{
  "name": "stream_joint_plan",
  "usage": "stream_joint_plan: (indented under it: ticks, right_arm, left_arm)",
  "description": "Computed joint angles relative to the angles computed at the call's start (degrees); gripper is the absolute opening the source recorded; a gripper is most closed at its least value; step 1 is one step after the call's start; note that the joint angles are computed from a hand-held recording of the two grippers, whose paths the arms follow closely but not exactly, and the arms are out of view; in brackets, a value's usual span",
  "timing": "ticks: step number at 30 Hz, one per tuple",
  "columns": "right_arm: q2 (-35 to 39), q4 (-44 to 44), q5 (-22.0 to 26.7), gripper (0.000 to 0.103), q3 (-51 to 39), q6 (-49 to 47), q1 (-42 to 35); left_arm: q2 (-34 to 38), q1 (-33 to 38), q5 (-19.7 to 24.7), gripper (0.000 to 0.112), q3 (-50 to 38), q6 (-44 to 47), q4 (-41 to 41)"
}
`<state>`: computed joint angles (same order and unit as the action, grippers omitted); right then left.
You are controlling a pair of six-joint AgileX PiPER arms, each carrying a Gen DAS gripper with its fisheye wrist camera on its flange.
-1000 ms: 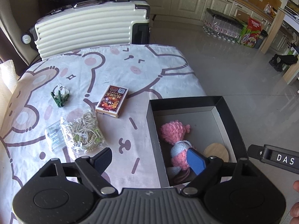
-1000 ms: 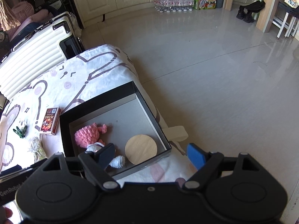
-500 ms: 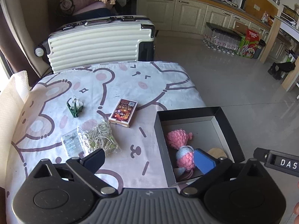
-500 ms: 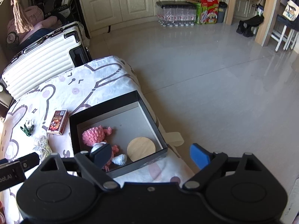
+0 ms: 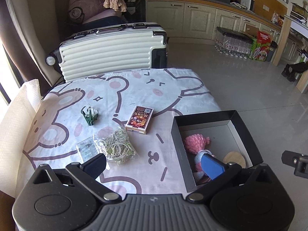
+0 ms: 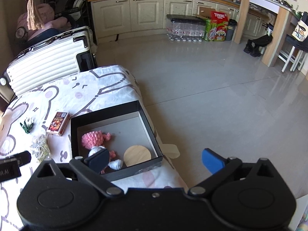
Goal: Organize objects
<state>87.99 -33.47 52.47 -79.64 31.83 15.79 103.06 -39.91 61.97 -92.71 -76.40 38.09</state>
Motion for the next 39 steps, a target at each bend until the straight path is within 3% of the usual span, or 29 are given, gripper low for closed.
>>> stream_joint_plan:
  ticks: [6, 20, 21, 27, 39]
  right_arm:
    - [-2.07, -2.46, -4.67, 0.103, 3.92, 0.3, -0.02]
    - [0.71, -1.86, -6.79, 0.103, 2.28, 0.78, 0.82]
    - [0.64, -0.47, -9.03, 0.103, 2.83, -1.52, 0.37]
    - [2.22, 0.41, -10.64, 0.103, 2.08, -2.86, 2.6]
    - [6.43, 0.47, -10.3, 0.103, -0.96, -1.45, 9.34]
  left_arm:
    - [-0.64, -0.29, -1.69, 0.103, 1.28, -1.03, 0.99]
    - [-2.77, 1.8, -2.35, 0.103, 5.18, -1.54, 2.24]
    - [-3.26, 2.02, -2.41, 0.103, 5.94, -1.84, 2.44]
    - [-6.55, 3.73, -2.97, 0.103, 10.75, -3.03, 2.85]
    - [-14.97, 7.03, -3.73, 0.103, 22.06, -5.82, 3.86]
